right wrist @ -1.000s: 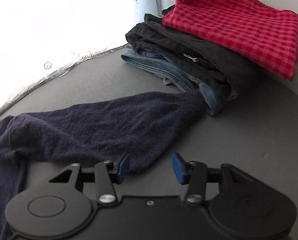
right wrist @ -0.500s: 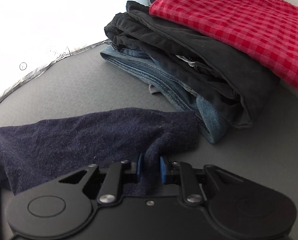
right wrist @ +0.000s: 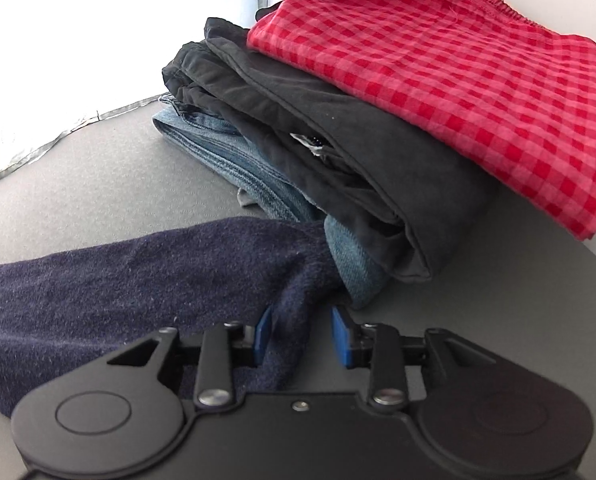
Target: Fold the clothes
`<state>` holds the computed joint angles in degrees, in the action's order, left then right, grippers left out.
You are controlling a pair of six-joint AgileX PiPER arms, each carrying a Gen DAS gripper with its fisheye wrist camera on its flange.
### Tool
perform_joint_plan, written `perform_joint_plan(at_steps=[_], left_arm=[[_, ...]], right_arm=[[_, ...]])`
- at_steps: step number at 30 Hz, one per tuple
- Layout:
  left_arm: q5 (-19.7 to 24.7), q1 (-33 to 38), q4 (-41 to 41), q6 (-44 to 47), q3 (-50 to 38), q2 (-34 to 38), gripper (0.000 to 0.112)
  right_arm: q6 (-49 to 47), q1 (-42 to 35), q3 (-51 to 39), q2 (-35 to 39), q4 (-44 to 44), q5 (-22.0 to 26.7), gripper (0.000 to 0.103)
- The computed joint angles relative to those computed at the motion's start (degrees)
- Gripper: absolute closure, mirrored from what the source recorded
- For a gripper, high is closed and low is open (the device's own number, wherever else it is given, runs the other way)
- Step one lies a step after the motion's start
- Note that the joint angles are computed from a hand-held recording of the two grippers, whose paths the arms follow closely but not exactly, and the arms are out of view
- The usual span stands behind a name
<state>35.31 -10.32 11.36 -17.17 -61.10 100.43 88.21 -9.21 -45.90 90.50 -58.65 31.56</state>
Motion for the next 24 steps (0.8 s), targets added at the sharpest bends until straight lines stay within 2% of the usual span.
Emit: perform_joint_plan(at_steps=[2,5,7,8,10,13,15,17,21,22,24], left_arm=[[0.0,-0.2,0.2,-0.3,0.0,0.1,0.009],[-0.1,-0.3,-0.2,0.2,-0.4,0.5,0.009],[-0.7,0.1,-1.6,2.1,0.2,-0.1,0.009],[-1.5,0.7,-3.1,4.0,1.1,-1.1,0.009],[-3.1,2.9,-8.5,10.0,3.6,-4.1,0.009],[-4.3,8.1,-18.4,20.3,6.9,-9.3,0.009],[-4.4,12.1,-23.1,25.5,7.9,-12.3,0.009],[-3.9,16.7,-28.2,30.6,7.6,-14.1,0.010],[-0.3,26.4,-34.1,35.8,5.6,-15.3,0.018],[0.4,28.3,-34.7,36.9,5.4,-15.1,0.021],[1.6,31.6,-36.4,41.0,5.2,-14.0,0.023]], right_arm=[[1.4,1.3,1.7,-1.9,0.8,-0.2,0.060],[4.2,5.2,6.3,-7.3,3.0,-0.6,0.059],[6.2,7.6,9.9,-11.5,6.7,-3.2,0.059],[6.8,7.5,12.1,-13.5,9.0,-7.1,0.059],[7.0,5.7,16.6,-16.0,16.3,-18.5,0.059],[14.5,6.2,23.8,-17.8,25.4,-35.7,0.059],[13.3,9.7,29.2,-18.1,36.5,-47.2,0.059],[9.5,16.8,33.2,-16.0,47.8,-57.7,0.061],[2.5,36.2,33.6,-11.1,67.8,-65.9,0.062],[1.7,39.6,32.5,-9.8,69.8,-65.8,0.062],[-4.0,45.8,29.0,-8.6,75.8,-61.1,0.062]])
